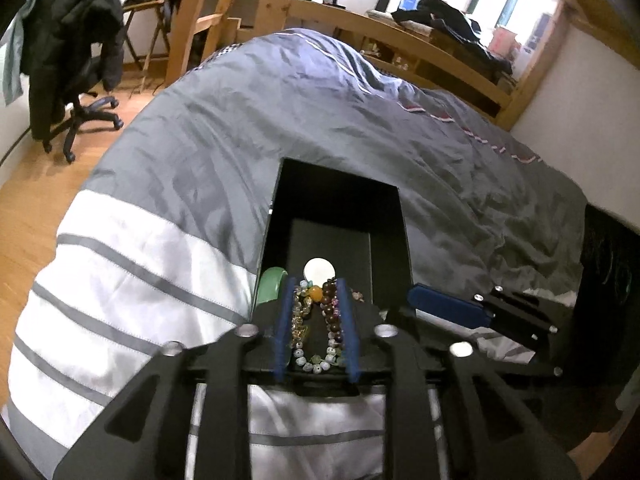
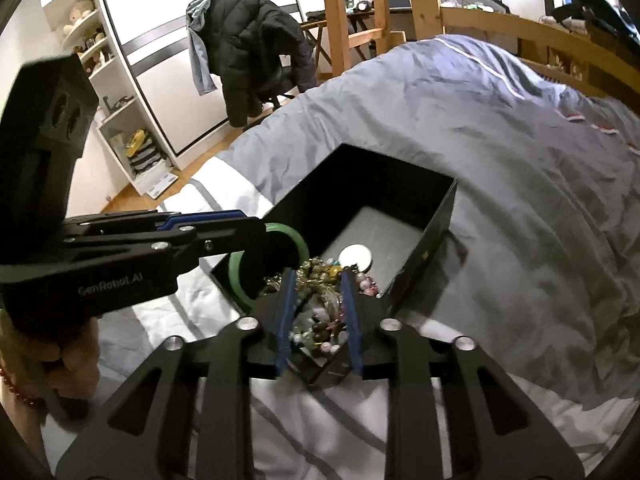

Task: Organize jewelry

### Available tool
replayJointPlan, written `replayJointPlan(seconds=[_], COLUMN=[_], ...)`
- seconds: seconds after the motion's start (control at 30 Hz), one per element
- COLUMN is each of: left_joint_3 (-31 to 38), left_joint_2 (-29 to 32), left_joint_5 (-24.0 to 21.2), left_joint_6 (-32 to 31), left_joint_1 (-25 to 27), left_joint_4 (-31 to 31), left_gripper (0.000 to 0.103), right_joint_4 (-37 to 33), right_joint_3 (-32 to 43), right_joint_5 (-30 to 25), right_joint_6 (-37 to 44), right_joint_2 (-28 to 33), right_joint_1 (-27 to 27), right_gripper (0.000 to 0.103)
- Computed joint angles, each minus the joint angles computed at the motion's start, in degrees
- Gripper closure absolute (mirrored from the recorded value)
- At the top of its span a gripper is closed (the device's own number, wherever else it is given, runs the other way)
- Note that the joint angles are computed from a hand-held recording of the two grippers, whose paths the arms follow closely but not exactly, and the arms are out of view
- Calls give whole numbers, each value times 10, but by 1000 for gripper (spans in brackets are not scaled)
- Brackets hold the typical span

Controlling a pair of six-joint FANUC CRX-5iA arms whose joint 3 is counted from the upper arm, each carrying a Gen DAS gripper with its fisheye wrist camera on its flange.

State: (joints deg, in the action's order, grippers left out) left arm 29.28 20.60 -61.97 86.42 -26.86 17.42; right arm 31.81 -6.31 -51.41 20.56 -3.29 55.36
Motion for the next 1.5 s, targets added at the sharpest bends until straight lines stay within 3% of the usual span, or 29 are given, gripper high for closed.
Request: replayJointPlan(seconds=[0.03,0.17,0.23,0.37,0.43,0.53,0.63,0.73,1.13,1.5], left_joint_3=[-2,-5,1,7,13,25,24,13,-65,-51], left_joint_2=[-1,-9,-13,-24,-36,-47,-66,-85,-168,-181], left_joint_5=[2,10,10,8,9,0,-10,-19,-20,-47], left_joint_6=[0,13,30,63,75,87,96,108,155,200], left_joint_1=[1,-4,-8,-10,-19,-31,-41,-46,-72,-126], left_joint_4=[1,-19,-42,-66,-91,-126,-151,-169,-208,-308], left_gripper=[65,62,62,59,45,41,27,21,17,17], right_joint_4=[11,60,94,88,76,66,67,69,109,148], right_joint_3=[-5,-31,-50,-42,-33,-22,-17,-13,28,2], right_joint_5=[0,-7,-15,-51,-64,-78,-98,-114,-243,-286], right_joint_6=[-9,-82,-128,-138,-135,-133,-134,-136,-108,-149], right_joint_2=[-2,-21,-35,-42,-42,-43,-46,-51,-50,-86], right_joint_1=[3,14,22,33,38,46,60,73,167,207], right_gripper=[41,27,13,11,10,7,7,7,5,4])
